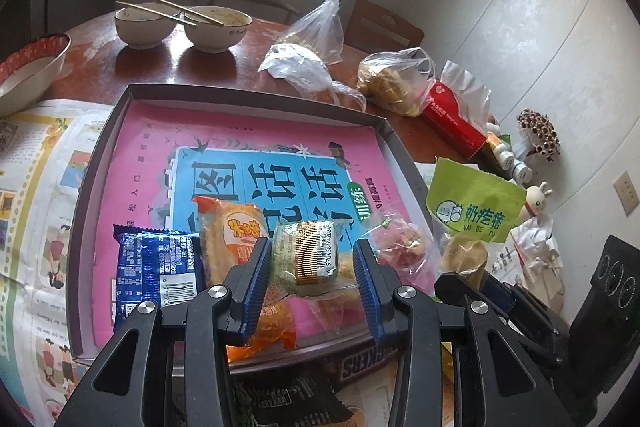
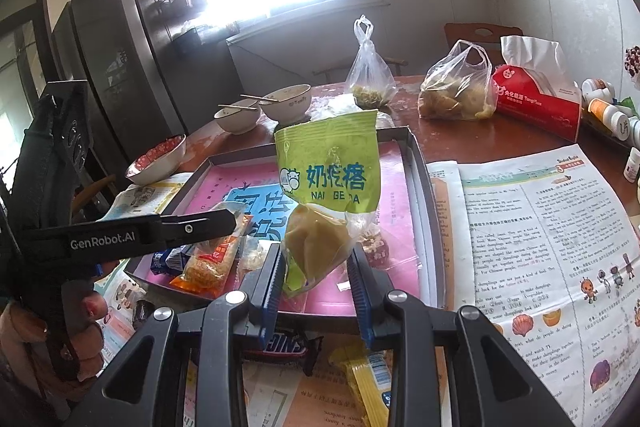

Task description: Organize snacks

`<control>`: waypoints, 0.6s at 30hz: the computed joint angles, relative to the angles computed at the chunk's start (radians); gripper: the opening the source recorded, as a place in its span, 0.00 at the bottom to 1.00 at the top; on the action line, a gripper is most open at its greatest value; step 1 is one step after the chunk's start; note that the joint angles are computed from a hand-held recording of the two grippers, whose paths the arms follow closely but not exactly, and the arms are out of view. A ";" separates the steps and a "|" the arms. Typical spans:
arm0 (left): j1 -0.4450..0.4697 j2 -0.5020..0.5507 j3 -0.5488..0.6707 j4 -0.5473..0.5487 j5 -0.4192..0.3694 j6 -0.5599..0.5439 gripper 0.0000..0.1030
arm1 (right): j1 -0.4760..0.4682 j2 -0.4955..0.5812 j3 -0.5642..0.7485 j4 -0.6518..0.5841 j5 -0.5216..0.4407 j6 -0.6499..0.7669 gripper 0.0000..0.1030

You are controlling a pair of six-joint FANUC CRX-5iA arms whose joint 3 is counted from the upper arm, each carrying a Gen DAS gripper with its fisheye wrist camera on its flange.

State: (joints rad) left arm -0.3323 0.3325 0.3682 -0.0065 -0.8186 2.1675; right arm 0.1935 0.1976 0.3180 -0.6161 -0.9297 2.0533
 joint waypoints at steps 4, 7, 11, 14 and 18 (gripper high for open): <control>-0.001 0.009 0.012 -0.004 -0.014 -0.003 0.42 | 0.005 0.007 0.006 0.004 -0.003 -0.003 0.31; -0.002 0.013 0.015 -0.005 -0.015 -0.006 0.42 | 0.011 0.012 0.010 0.010 -0.005 -0.006 0.31; -0.005 0.021 0.026 -0.010 -0.023 -0.011 0.42 | 0.018 0.017 0.012 0.024 -0.003 -0.016 0.31; -0.006 0.026 0.030 -0.012 -0.027 -0.011 0.42 | 0.024 0.021 0.012 0.040 0.002 -0.025 0.31; -0.011 0.032 0.043 -0.029 -0.039 -0.004 0.42 | 0.026 0.027 0.015 0.046 -0.002 -0.029 0.31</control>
